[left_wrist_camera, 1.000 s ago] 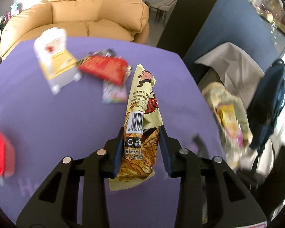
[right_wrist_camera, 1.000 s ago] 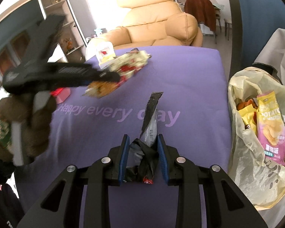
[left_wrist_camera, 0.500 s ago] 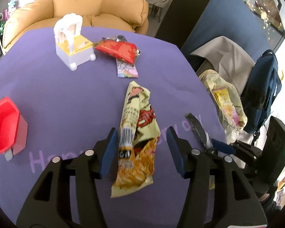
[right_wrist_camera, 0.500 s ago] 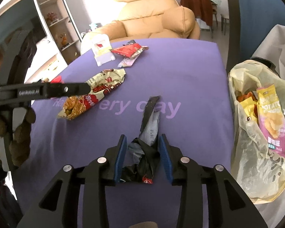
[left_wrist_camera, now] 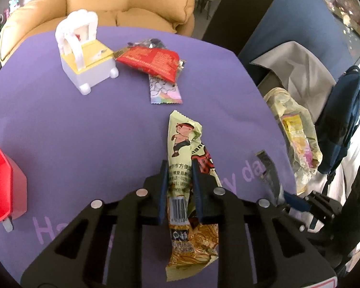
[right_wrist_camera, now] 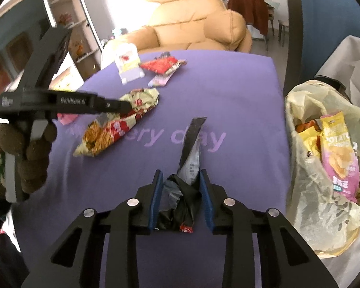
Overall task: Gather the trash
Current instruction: 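Grasp the long yellow snack stick wrapper with the left tool while the right tool holds the grey wrapper, then carry the snack stick and grey wrapper into the yellow trash bag and open both tools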
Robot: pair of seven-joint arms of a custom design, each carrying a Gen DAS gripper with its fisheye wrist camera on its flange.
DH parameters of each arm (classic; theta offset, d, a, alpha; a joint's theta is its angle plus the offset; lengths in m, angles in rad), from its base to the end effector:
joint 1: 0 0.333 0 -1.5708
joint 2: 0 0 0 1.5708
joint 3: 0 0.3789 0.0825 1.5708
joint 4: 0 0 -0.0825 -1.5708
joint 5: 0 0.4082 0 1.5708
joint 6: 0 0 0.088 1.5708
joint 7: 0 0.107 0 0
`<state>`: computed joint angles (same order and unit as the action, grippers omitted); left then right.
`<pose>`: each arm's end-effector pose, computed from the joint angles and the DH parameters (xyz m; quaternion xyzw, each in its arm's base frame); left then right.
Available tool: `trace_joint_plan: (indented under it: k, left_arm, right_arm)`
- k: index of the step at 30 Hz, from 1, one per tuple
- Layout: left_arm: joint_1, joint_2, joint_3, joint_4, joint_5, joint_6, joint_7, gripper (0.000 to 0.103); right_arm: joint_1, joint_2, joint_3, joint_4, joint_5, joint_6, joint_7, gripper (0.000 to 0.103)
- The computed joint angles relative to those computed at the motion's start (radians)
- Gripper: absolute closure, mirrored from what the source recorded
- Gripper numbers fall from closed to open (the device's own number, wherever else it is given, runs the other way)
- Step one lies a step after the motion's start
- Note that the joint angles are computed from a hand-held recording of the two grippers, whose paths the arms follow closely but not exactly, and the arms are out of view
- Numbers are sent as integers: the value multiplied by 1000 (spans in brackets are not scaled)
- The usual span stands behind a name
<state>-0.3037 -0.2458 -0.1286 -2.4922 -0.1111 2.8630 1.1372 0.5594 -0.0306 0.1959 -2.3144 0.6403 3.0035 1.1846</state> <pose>0.4477 -0.2032 0.4922 -0.7042 0.6420 -0.2894 0.0902 0.4376 0.3536 0.4763 -0.8098 0.4586 -0.0676 0.3596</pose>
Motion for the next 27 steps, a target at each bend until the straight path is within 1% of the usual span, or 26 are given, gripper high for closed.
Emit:
trace_joint_plan:
  k: [5, 6, 8, 9, 10, 11, 13, 16, 18, 19, 20, 21, 23, 24, 26, 27]
  left_arm:
    - [13, -45, -23, 1, 47, 35, -43, 86]
    - [17, -52, -28, 4, 62, 43, -57, 86]
    - [37, -63, -53, 24, 111, 65, -101, 86]
    - [41, -64, -62, 38, 132, 78, -118, 86]
    - [38, -62, -64, 51, 148, 91, -127, 86]
    - [33, -58, -66, 65, 161, 101, -134, 86]
    - [31, -41, -80, 101, 199, 125, -146, 86]
    - [22, 6, -102, 163, 249, 151, -162, 86]
    - [-1, 52, -105, 210, 258, 165, -159, 86]
    - [-38, 87, -88, 238, 231, 180, -123, 86]
    - [-51, 106, -85, 251, 219, 189, -110, 86]
    - [-64, 132, -84, 271, 206, 198, -93, 86]
    - [-87, 191, -86, 318, 153, 198, -42, 86]
    - [-105, 229, -87, 350, 61, 189, 34, 86]
    - [-94, 279, -124, 393, -62, 165, 130, 86]
    - [-82, 302, -147, 413, -103, 156, 158, 86]
  right_arm:
    - [4, -48, -15, -15, 34, 50, -13, 74]
    - [0, -64, -16, -20, 18, 68, -2, 74]
    - [-30, -90, -3, -35, -65, 101, 63, 74]
    - [-54, -102, 9, -41, -121, 114, 107, 74]
    - [-108, -120, 42, -49, -208, 129, 177, 74]
    - [-150, -133, 66, -56, -272, 139, 227, 74]
    - [-257, -167, 128, -69, -393, 156, 323, 74]
    - [-369, -209, 178, -83, -491, 161, 409, 74]
    - [-442, -237, 208, -93, -547, 154, 459, 74]
    - [-468, -245, 216, -94, -570, 148, 479, 74]
    - [-484, -251, 214, -94, -588, 138, 493, 74]
    - [-486, -255, 196, -94, -598, 125, 499, 74]
    - [-461, -250, 144, -89, -604, 110, 497, 74]
    - [-454, -248, 128, -90, -609, 108, 496, 74]
    - [-453, -243, 102, -94, -621, 102, 495, 74]
    - [-455, -239, 95, -94, -627, 98, 496, 74]
